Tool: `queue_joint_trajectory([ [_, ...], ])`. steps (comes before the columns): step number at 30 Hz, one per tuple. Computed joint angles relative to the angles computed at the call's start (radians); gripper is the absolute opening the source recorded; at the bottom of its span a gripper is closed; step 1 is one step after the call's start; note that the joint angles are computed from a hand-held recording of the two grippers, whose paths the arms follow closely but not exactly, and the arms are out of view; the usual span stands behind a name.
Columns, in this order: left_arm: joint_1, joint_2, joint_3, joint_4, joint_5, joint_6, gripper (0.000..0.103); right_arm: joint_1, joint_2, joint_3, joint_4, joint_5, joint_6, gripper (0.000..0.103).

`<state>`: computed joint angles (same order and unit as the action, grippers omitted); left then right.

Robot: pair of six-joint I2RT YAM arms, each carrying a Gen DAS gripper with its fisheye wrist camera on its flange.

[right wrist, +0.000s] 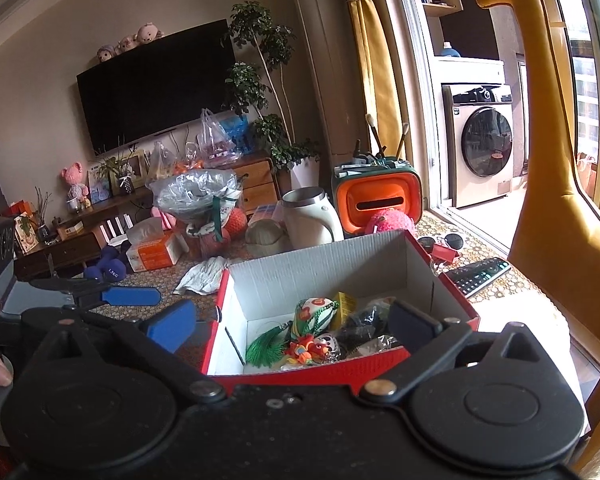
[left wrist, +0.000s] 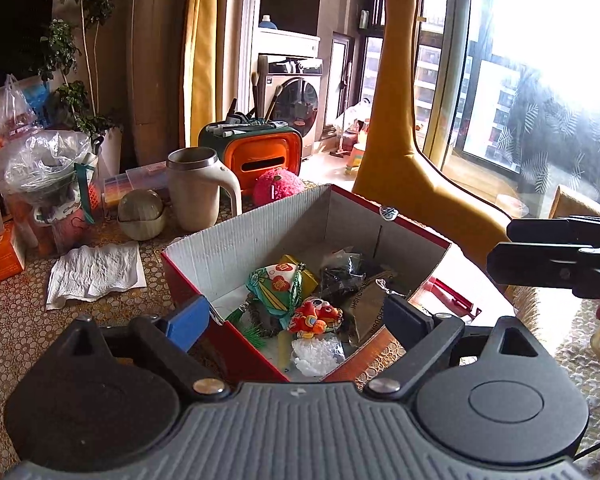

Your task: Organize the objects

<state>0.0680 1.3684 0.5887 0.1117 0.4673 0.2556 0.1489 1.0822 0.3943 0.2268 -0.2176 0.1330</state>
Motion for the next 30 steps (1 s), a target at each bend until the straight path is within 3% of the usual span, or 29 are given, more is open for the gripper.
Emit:
queue_joint_trajectory([
  [7,0.004,-0.069,-0.048,-0.010,0.010,-0.001,0.095,0.029,-0.086,-0.054,-0.004,0.036,0.005,0.102],
  [15,0.017,-0.107,-0.077,-0.009,0.015,-0.018,0.095,0.141,-0.140,-0.098,-0.002,0.159,-0.008,0.102],
  [25,0.013,-0.092,-0.082,-0.014,0.003,0.011,0.095,0.149,-0.127,-0.110,-0.004,0.175,0.039,0.102],
  [30,0.056,-0.074,-0.059,-0.060,0.073,0.036,0.095,0.171,-0.111,-0.097,-0.014,0.198,0.057,0.102],
])
